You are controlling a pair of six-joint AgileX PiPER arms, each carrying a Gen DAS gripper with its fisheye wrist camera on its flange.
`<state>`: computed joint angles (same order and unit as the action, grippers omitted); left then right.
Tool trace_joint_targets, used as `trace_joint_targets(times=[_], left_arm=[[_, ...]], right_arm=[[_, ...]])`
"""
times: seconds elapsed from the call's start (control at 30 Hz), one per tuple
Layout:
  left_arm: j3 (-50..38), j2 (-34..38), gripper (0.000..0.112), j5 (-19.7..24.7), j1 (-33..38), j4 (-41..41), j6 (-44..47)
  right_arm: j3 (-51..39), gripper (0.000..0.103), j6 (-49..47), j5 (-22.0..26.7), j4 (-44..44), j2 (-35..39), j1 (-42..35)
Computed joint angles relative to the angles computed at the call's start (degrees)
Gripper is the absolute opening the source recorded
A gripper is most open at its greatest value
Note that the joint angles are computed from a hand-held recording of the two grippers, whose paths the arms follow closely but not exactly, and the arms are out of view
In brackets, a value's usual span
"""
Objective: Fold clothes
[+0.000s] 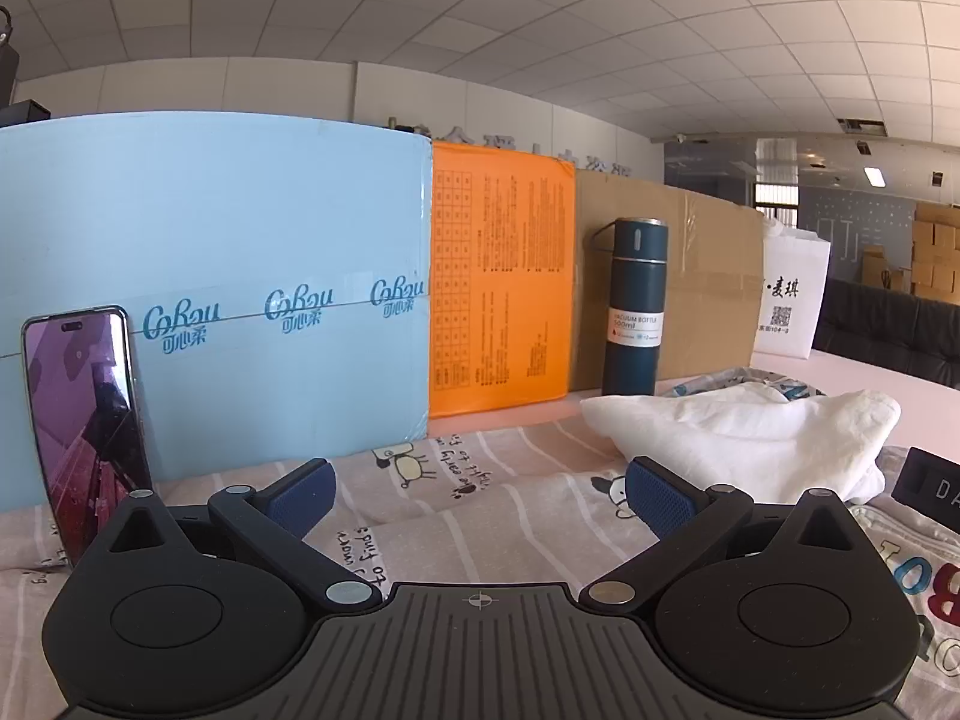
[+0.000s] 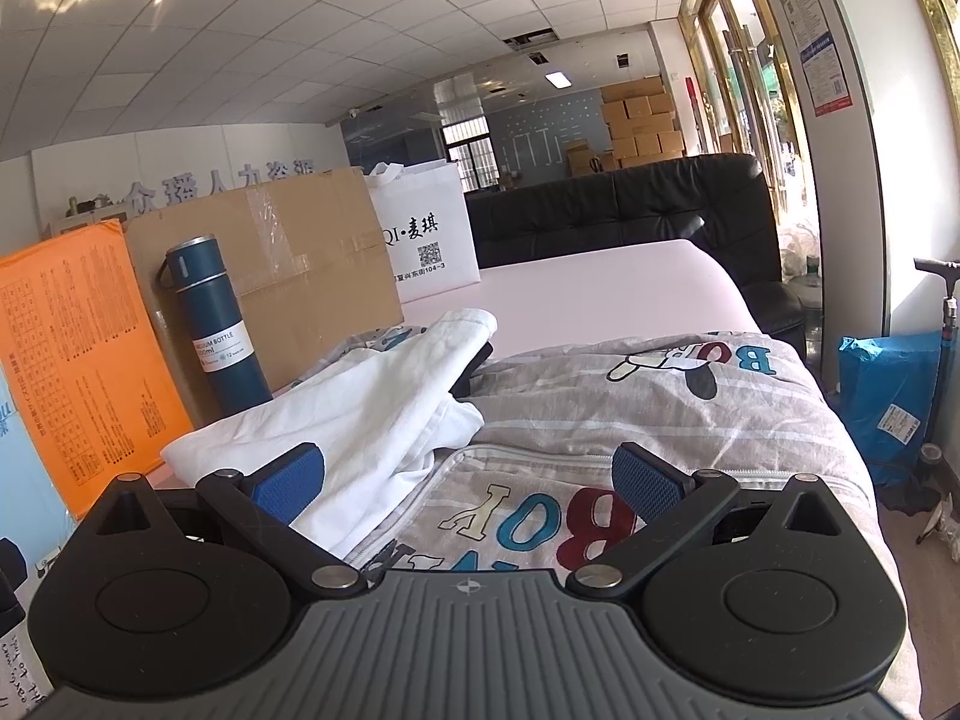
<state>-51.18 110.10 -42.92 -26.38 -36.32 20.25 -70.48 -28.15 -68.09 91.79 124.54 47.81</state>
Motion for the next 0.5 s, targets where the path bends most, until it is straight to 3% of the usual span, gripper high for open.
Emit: trace_joint_targets(times=[0.5], left_arm=[[0.1, 0.1, 0.103, -0.4, 0.0, 0.3, -0.2]], right_arm=[[-0.1, 0.103, -0.3, 0.2, -0.1, 0.1, -0.1]])
